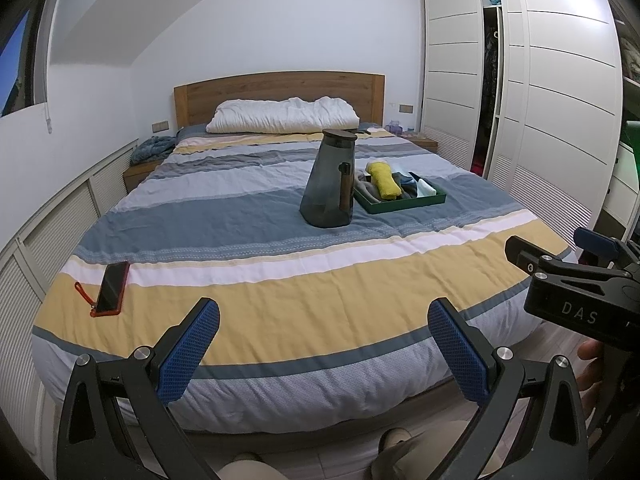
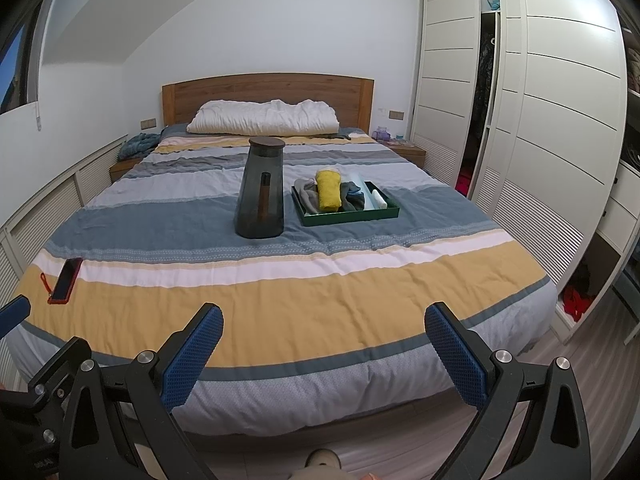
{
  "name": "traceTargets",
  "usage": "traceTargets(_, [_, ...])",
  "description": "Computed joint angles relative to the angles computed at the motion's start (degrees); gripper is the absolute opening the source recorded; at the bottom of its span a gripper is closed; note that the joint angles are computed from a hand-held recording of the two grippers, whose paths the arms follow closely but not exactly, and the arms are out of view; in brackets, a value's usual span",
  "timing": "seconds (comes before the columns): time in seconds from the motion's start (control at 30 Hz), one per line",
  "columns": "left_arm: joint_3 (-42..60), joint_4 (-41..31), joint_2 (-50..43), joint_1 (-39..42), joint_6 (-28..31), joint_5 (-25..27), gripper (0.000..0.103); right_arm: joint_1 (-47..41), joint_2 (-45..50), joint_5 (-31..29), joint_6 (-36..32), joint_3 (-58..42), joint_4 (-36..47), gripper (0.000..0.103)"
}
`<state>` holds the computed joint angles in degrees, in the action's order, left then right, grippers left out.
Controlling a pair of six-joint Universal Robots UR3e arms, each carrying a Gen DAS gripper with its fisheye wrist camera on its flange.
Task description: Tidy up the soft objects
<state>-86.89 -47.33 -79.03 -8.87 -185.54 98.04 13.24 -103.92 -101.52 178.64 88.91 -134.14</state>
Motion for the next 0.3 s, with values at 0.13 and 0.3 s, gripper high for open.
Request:
traceTargets(0.13, [0.21, -0.2, -0.06, -0.03, 0.17, -0.41, 0.102, -0.13, -0.08, 0.13, -0.08, 0.01, 0.06, 0.103])
traceTargets(0.3, [0.38, -0.01, -0.17, -0.36, 0.34, -0.42, 0.102, -0.18, -0.16, 0.15, -0.06, 0.13, 0.06, 0.103])
